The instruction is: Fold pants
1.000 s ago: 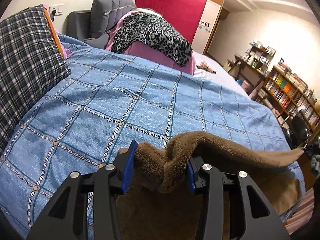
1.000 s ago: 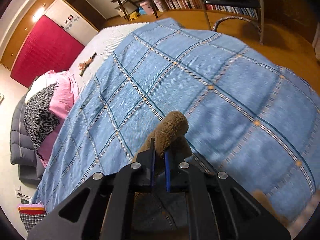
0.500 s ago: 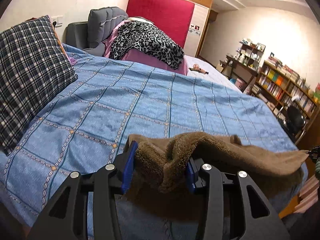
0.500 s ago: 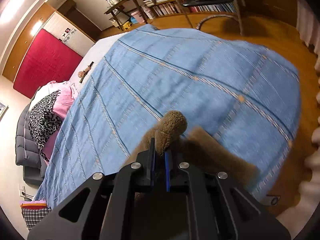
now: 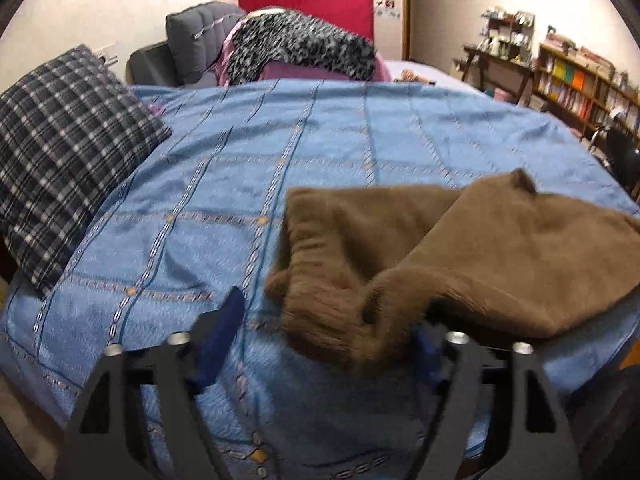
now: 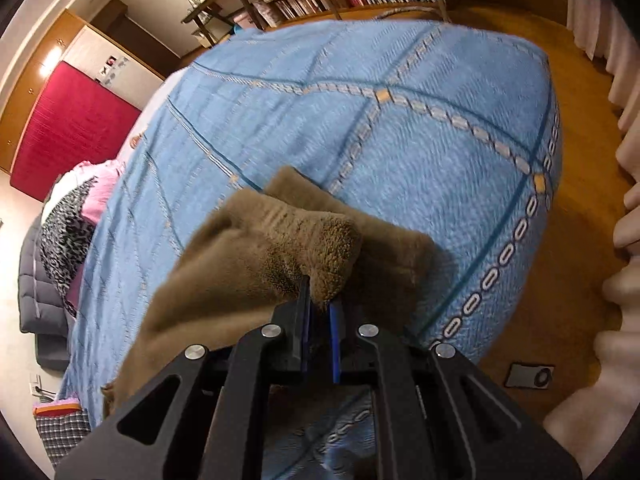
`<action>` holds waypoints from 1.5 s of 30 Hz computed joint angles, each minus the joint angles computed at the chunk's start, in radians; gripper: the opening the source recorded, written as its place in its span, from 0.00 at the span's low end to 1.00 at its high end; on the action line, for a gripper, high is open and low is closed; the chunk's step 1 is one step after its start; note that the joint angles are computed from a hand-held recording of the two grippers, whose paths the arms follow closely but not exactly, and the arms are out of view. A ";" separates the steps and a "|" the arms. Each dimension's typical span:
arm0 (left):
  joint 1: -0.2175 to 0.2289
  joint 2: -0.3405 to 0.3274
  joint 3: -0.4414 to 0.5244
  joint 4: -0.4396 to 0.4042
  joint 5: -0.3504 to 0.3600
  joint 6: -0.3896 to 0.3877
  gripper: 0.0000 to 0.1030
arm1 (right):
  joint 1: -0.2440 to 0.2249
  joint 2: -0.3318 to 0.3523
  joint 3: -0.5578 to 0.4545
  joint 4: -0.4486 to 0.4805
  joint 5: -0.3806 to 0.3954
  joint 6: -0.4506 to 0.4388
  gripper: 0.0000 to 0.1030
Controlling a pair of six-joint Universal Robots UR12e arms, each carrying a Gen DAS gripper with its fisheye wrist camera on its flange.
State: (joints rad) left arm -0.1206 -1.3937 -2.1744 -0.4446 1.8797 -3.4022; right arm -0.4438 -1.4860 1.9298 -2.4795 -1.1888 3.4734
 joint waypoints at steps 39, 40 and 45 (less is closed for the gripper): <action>0.114 -0.122 0.163 -0.137 -0.236 -0.183 0.88 | 0.035 -0.022 0.039 -0.160 -0.085 -0.048 0.39; 0.117 -0.129 0.167 -0.148 -0.251 -0.181 0.88 | 0.051 -0.023 0.035 -0.171 -0.089 -0.076 0.39; 0.134 -0.145 0.174 -0.188 -0.303 -0.178 0.88 | 0.159 0.001 -0.010 -0.224 -0.078 -0.241 0.52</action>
